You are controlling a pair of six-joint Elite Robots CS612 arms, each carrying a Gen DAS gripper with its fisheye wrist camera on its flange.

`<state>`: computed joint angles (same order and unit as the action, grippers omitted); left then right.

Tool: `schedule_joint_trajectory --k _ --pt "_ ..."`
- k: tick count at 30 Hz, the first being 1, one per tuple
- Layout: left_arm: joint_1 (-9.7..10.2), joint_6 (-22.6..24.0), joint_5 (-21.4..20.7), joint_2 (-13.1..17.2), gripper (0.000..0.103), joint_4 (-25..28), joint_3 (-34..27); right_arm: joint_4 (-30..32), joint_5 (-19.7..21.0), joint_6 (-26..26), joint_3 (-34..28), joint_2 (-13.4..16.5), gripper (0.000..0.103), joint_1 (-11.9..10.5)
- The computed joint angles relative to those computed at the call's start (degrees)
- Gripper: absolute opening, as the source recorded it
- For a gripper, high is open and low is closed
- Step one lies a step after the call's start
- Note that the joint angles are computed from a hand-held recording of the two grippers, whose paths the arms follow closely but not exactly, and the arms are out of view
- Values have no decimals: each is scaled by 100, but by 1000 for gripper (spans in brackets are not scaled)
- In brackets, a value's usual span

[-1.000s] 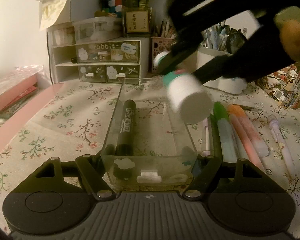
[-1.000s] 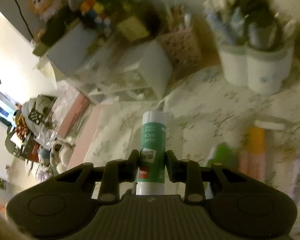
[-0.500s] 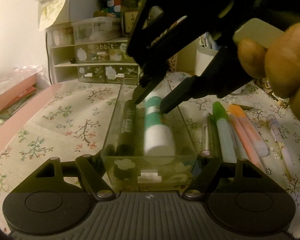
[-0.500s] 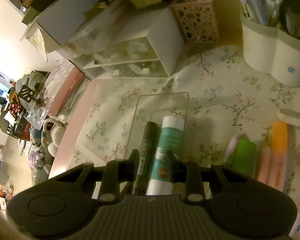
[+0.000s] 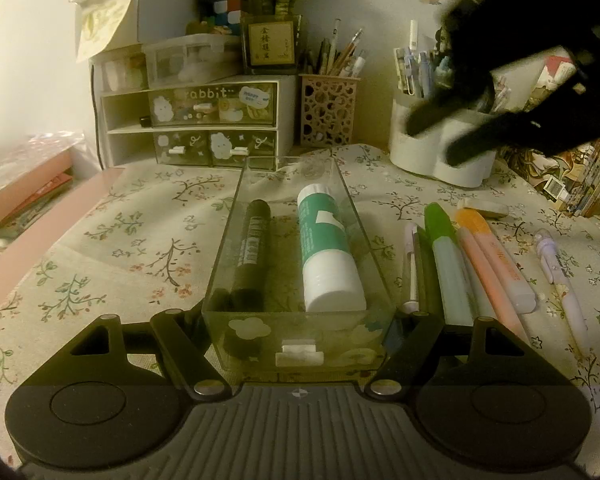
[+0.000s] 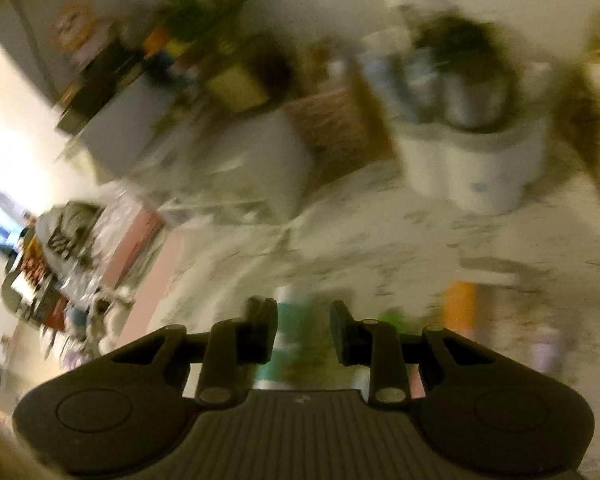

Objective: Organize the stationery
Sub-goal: 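Place the glue stick into the clear tray beside the black marker, then grasp the orange-capped highlighter with the right tool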

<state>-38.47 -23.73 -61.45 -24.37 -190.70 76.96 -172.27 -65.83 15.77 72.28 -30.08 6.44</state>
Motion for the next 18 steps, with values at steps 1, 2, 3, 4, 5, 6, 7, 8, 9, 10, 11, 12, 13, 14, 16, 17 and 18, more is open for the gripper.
schedule_joint_trajectory --k 1,2,3,4,5,6,7,8,9,10,11,12,13,14,16,17,18 --pt "2 1 -4 1 75 -1 -3 -12 -50 57 36 -10 11 -29" --pt "0 0 2 1 75 3 -3 -18 -86 116 70 -14 11 -61" --pt "-1 -1 3 0 75 2 0 -22 -136 161 107 -21 11 -83" --pt "-1 -1 3 0 75 2 0 -33 -192 193 156 -33 11 -96" --pt "0 0 0 1 75 0 -1 -37 -239 203 201 -38 11 -110" --pt "-1 -2 2 1 75 0 0 -38 -263 196 246 -43 11 -118" --pt "-1 -2 2 1 75 0 0 -36 -286 203 295 -53 11 -125" --pt "-1 -2 2 1 75 0 0 -69 -326 230 361 -66 11 -134" --pt "-1 -2 2 1 75 0 0 -98 -391 239 421 -79 11 -137" --pt "-1 -2 2 1 75 0 0 -103 -483 210 467 -88 11 -134" --pt "-1 -2 2 1 75 0 0 -96 -624 168 512 -101 11 -127" --pt "0 3 5 1 75 4 -2 -80 -765 155 539 -108 11 -116" --pt "0 3 5 1 75 4 -2 -65 -863 165 560 -113 11 -110" --pt "-1 1 4 0 75 0 1 -78 -896 171 592 -115 11 -122" --pt "-1 1 4 0 75 0 1 -124 -909 221 638 -123 11 -146" --pt "-1 1 4 0 75 0 1 -149 -928 217 652 -121 11 -151" --pt "-1 -2 5 1 75 1 -1 -158 -954 199 668 -127 11 -150"
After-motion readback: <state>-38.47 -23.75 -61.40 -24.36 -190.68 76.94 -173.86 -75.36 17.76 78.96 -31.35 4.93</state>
